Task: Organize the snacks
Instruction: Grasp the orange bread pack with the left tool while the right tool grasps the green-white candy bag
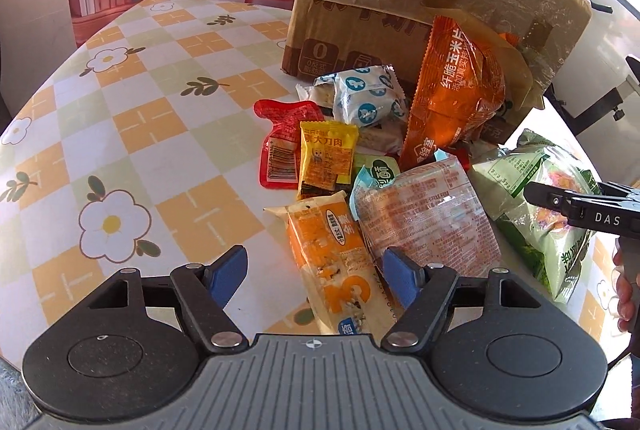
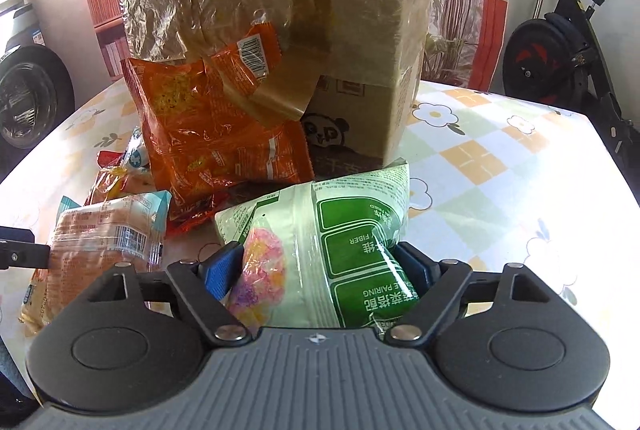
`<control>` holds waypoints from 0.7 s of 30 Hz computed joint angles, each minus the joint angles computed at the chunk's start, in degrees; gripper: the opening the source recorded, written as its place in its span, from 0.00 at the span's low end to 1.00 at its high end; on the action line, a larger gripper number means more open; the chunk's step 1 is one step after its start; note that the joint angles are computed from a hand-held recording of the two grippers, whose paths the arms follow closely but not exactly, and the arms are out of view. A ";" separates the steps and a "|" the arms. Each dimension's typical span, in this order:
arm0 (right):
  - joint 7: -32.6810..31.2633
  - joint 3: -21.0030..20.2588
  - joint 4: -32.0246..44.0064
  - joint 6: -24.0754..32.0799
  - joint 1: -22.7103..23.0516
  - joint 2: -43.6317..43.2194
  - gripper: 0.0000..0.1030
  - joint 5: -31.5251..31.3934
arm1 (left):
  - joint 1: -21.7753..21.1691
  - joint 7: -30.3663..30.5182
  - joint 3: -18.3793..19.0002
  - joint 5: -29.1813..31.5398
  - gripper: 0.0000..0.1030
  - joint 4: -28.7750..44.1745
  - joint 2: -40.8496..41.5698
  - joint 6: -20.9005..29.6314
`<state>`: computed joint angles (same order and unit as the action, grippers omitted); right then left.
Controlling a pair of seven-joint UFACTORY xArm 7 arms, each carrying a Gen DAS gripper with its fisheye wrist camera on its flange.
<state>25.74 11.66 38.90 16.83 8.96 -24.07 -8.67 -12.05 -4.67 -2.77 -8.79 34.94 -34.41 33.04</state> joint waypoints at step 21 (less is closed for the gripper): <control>2.88 1.16 -0.59 -0.60 -1.11 -0.39 0.81 -1.76 | 3.98 -3.24 -1.90 7.50 0.50 1.19 4.54 -3.28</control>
<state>28.62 12.81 38.31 16.24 7.86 -24.45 -10.42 -8.07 -7.91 -4.67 -1.29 36.13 -29.87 29.77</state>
